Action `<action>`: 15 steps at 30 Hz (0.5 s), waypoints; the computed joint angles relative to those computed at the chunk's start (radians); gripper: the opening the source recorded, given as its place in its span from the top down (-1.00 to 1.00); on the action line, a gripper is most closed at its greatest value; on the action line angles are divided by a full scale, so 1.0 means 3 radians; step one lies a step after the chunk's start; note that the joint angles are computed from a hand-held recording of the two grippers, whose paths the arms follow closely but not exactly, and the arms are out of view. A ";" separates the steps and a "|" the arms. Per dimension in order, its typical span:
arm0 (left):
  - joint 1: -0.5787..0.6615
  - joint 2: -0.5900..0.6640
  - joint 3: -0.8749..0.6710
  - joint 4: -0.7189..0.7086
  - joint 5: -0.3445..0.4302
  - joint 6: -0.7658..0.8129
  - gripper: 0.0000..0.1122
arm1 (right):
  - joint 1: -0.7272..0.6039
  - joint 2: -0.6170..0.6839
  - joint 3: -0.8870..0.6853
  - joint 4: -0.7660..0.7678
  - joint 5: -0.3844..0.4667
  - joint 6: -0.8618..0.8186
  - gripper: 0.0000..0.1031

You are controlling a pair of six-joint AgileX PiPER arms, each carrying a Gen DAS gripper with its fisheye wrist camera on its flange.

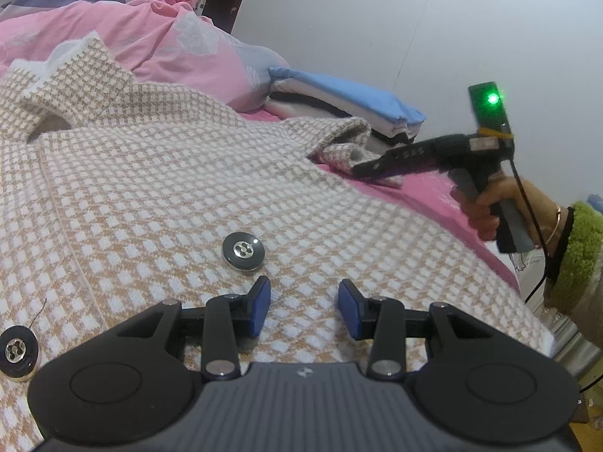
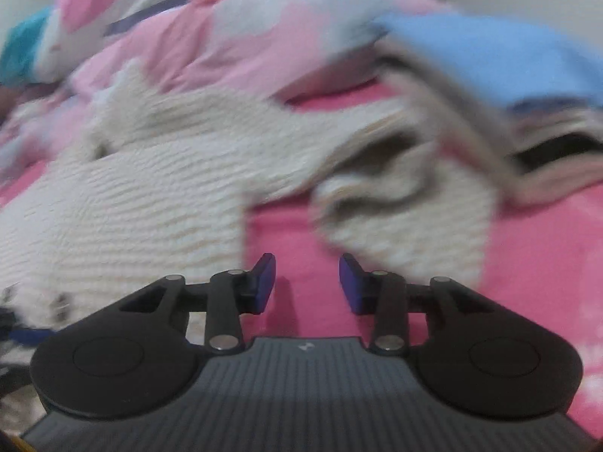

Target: Fold clothes

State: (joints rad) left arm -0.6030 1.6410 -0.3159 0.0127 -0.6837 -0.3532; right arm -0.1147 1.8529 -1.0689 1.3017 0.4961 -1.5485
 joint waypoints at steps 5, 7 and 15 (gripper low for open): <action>0.0027 -0.0001 0.0003 0.0054 -0.0010 -0.0043 0.27 | -0.0220 -0.0253 0.0360 0.0337 0.0761 -0.0829 0.34; 0.0025 -0.0006 0.0011 0.0059 -0.0017 -0.0057 0.27 | -0.0219 -0.0344 0.0589 0.0379 0.0916 -0.1362 0.38; 0.0144 0.0005 0.0039 0.0308 -0.0098 -0.0276 0.26 | -0.0909 -0.0489 0.0855 0.0090 0.1132 -0.0915 0.33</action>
